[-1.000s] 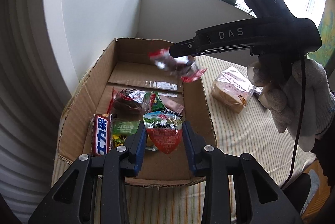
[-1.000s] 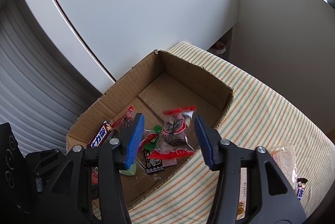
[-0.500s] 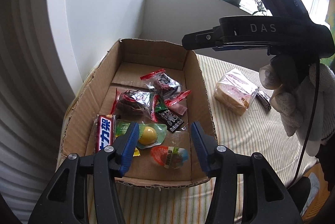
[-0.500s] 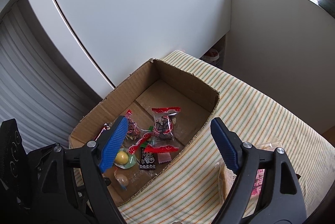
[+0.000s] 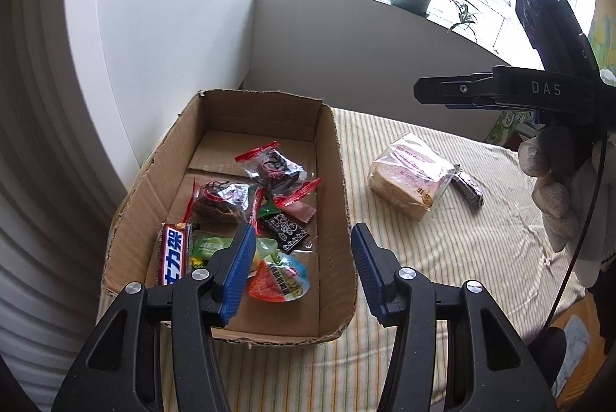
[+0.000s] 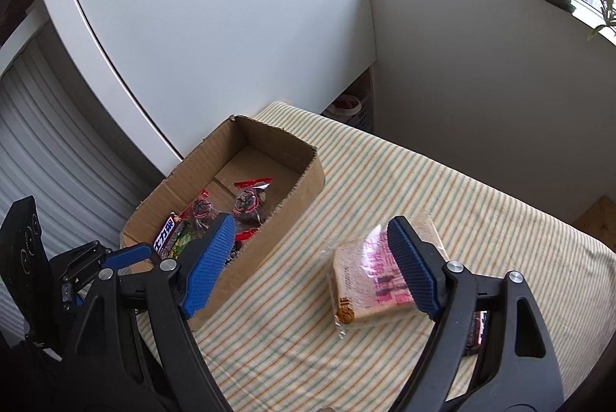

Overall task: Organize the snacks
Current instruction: 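Move both open tools back toward the bagged bread loaf, then clamp the bagged bread loaf between both tools and lift it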

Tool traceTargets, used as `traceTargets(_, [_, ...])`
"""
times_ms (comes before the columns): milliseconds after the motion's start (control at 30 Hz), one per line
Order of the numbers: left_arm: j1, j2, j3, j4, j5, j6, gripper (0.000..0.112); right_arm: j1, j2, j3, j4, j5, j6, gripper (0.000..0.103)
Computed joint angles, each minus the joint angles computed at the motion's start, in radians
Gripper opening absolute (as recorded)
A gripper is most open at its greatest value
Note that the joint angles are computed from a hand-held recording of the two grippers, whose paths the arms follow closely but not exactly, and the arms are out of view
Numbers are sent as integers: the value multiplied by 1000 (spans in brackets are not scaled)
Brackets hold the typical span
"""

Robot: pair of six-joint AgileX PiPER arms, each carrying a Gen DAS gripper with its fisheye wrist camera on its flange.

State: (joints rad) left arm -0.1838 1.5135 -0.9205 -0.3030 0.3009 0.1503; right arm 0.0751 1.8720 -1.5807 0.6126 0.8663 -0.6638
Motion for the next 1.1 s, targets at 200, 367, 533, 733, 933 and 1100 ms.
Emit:
traceTargets(200, [-70,3,-23,119,2,-138,51,-118,-49,68,32,8,-65,84])
traceTargets(367, [-130,21,-49,198,10,-231,51,-209,-59,110,63,19,-122,84])
traceTargets(533, [-190,54,-84,238,22,-291,51,-288,-40,119,104,51,-177,84])
traceTargets(733, [-248,118,-134,222,30,-320,50,-343,15,79,139,106,-219,84])
traceTargets(933, [-290,201,-213,202,54,-339,57,-358,104,-1,175,179,-245,84])
traceTargets(1100, [-303,285,-302,209,88,-366,57,-332,187,-71,176,225,-250,84])
